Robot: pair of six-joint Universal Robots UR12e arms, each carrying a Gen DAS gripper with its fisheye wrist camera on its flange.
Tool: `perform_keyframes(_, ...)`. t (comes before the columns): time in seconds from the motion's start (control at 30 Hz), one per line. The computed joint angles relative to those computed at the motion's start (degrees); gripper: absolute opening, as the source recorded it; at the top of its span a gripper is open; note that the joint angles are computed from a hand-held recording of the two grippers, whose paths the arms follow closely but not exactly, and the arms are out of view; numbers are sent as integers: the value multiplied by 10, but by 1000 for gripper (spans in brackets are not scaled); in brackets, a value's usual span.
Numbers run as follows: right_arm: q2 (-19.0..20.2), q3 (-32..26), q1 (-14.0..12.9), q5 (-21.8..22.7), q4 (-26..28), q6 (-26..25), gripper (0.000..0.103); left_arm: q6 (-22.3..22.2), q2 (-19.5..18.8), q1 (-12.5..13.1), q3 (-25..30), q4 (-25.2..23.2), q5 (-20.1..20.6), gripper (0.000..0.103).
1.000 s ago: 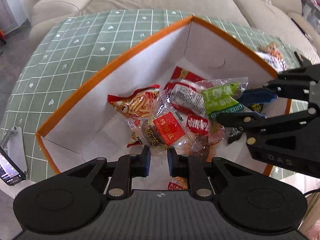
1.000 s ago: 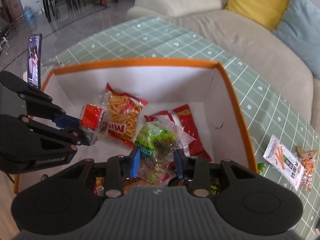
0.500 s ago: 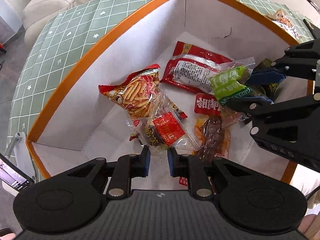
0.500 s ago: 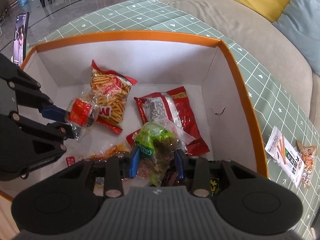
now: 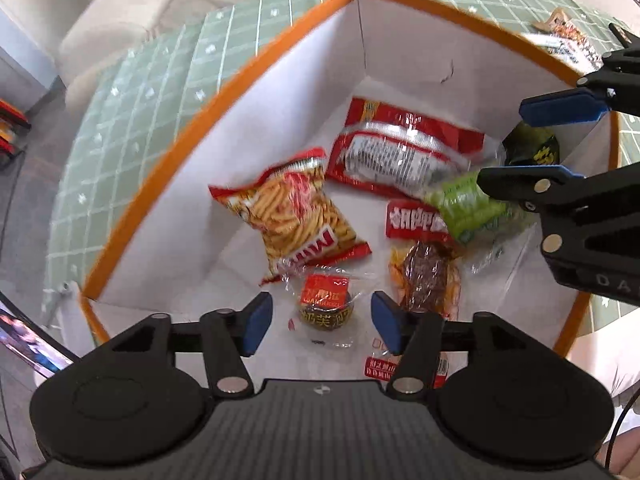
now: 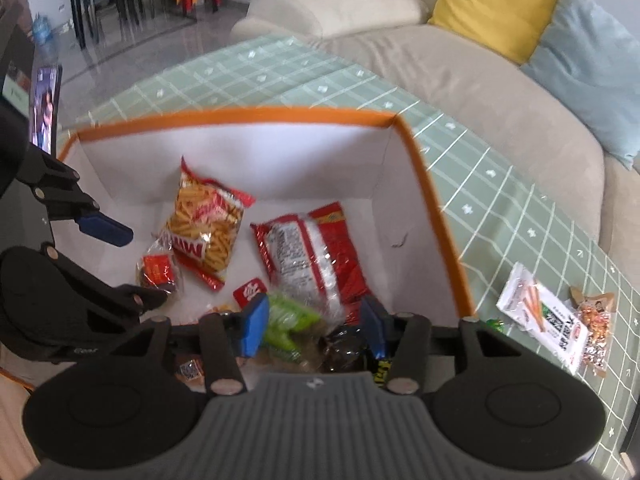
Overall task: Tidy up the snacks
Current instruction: 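Withdraw both tools from the box back toward the table snacks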
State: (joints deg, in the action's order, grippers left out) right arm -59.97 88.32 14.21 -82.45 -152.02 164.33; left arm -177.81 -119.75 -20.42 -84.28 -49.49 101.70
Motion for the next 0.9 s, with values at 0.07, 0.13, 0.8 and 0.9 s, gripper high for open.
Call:
perform_keyframes(0.07, -7, 12, -4, 2, -26, 12, 52, 1, 3, -3, -1, 12, 5, 69)
perform_keyframes(0.13, -16, 28, -9, 3, -55, 26, 57, -3, 6, -7, -2, 29, 9, 71)
perform_keyframes(0.8, -89, 209, -58, -151, -307, 209, 69, 10, -16, -53, -12, 256, -112, 78)
perform_keyframes(0.9, -90, 222, -66, -163, -314, 213, 68, 45, -26, -54, -7, 276, -153, 77)
